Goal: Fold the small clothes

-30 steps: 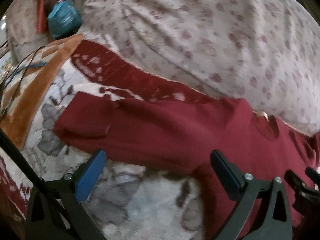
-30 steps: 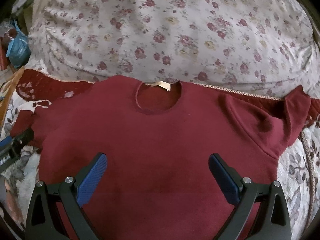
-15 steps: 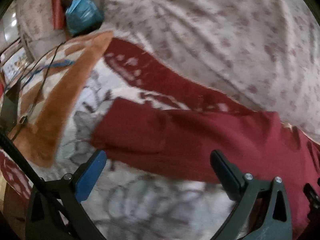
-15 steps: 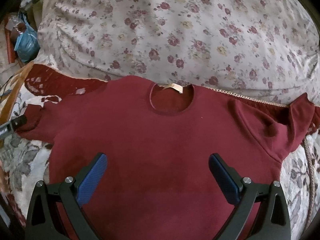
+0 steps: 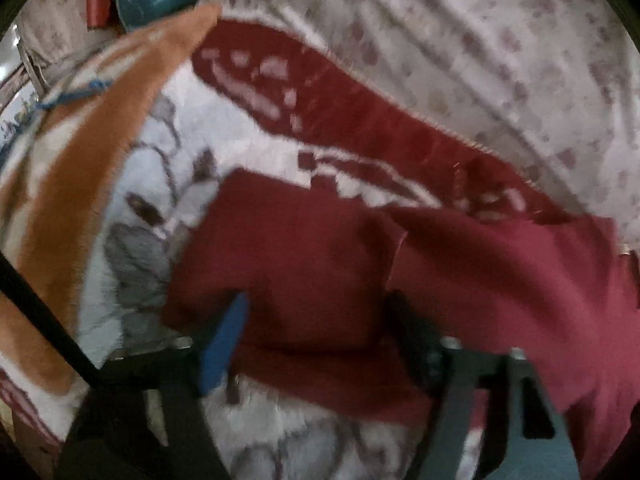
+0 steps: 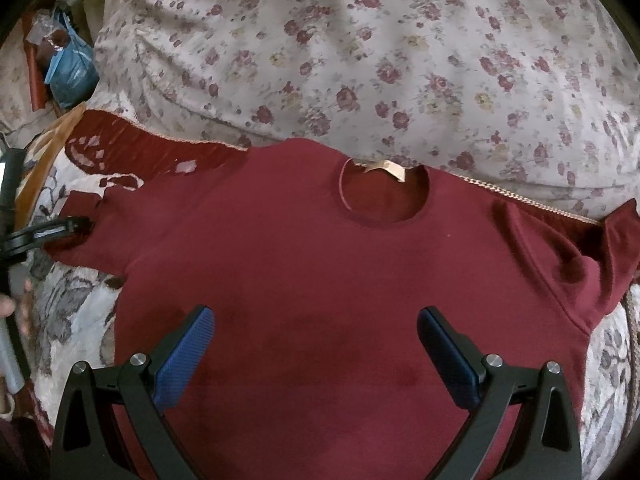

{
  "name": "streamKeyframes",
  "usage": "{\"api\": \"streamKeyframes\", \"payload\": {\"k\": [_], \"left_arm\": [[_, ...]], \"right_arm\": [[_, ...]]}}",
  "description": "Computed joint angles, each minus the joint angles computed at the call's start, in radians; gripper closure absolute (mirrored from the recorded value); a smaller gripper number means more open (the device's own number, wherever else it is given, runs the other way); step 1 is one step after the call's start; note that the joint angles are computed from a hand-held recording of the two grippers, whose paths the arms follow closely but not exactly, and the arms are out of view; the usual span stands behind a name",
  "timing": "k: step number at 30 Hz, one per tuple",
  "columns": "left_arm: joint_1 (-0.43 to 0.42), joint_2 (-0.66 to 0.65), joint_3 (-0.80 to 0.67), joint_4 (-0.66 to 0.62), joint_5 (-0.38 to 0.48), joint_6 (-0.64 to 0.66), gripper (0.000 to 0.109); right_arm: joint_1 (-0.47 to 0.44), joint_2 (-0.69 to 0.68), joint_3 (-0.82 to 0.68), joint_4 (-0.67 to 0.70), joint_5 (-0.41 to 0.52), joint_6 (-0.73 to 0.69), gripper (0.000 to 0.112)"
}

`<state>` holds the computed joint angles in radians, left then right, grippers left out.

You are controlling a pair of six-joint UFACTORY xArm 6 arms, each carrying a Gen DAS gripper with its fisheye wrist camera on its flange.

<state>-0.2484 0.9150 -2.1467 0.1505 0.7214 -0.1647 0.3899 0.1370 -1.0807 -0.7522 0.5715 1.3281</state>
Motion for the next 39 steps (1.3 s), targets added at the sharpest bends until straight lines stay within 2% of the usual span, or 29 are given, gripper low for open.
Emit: {"api": "streamKeyframes", "payload": {"k": [2,4,6,8,11,14,16,17,19,22,24,26,30,34,35,36,38,39], "left_arm": [[-0.001,0.019,-0.016,0.016,-0.024,-0.004,0.043],[-0.004,0.030,-0.034,-0.014,-0.024,0.040,0.061],[-0.006,0.008,-0.003,-0.026,-0.050,0.043,0.084],[-0.005,-0.023,0.037,-0.080,-0.077,0.081,0.089],[-0.001,-0.098,0.117,-0.270,-0.123,0.198,0.091],[-0.009,-0.195,0.220,-0.510,-0.166,0.386,0.091],[-0.017,-0.263,0.277,-0.694,-0.137,0.526,0.091],[-0.022,-0.272,0.277,-0.748,-0.115,0.566,0.091],[-0.038,-0.316,0.307,-0.889,-0.040,0.680,0.091],[-0.081,-0.336,0.325,-0.972,0.047,0.760,0.091],[-0.116,-0.333,0.333,-0.968,0.084,0.776,0.091],[-0.157,-0.318,0.340,-0.921,0.073,0.759,0.090],[-0.200,-0.248,0.302,-0.780,0.061,0.662,0.086],[-0.179,-0.298,0.359,-0.788,0.043,0.694,0.056],[-0.170,-0.315,0.373,-0.801,0.039,0.711,0.038],[-0.156,-0.356,0.417,-0.810,0.004,0.733,0.025],[-0.134,-0.411,0.493,-0.837,-0.096,0.787,0.022],[-0.125,-0.438,0.536,-0.822,-0.177,0.796,0.022]], "right_arm": [[0.000,0.011,-0.010,0.008,-0.002,-0.009,0.009],[-0.001,0.020,-0.017,0.010,-0.005,-0.011,0.009],[0.000,0.024,-0.019,0.007,-0.009,-0.005,0.010],[0.000,0.027,-0.019,0.008,-0.015,-0.004,0.010],[0.000,0.014,-0.006,-0.002,-0.021,0.009,0.010],[-0.004,-0.014,0.017,-0.029,-0.024,0.041,0.009],[-0.008,-0.035,0.034,-0.041,-0.023,0.059,0.009],[-0.011,-0.047,0.044,-0.047,-0.025,0.068,0.009],[-0.017,-0.068,0.060,-0.053,-0.027,0.083,0.009],[-0.030,-0.098,0.083,-0.046,-0.034,0.087,0.009],[-0.039,-0.120,0.101,-0.046,-0.028,0.093,0.009],[-0.050,-0.137,0.116,-0.041,-0.024,0.098,0.009],[-0.082,-0.159,0.158,0.019,-0.068,0.089,0.009],[-0.105,-0.140,0.176,0.093,-0.193,0.050,0.010],[-0.106,-0.126,0.172,0.111,-0.225,0.034,0.015],[-0.103,-0.107,0.158,0.138,-0.244,0.006,0.023],[-0.087,-0.061,0.114,0.206,-0.252,-0.068,0.034],[-0.080,-0.037,0.091,0.245,-0.255,-0.111,0.034]]}}
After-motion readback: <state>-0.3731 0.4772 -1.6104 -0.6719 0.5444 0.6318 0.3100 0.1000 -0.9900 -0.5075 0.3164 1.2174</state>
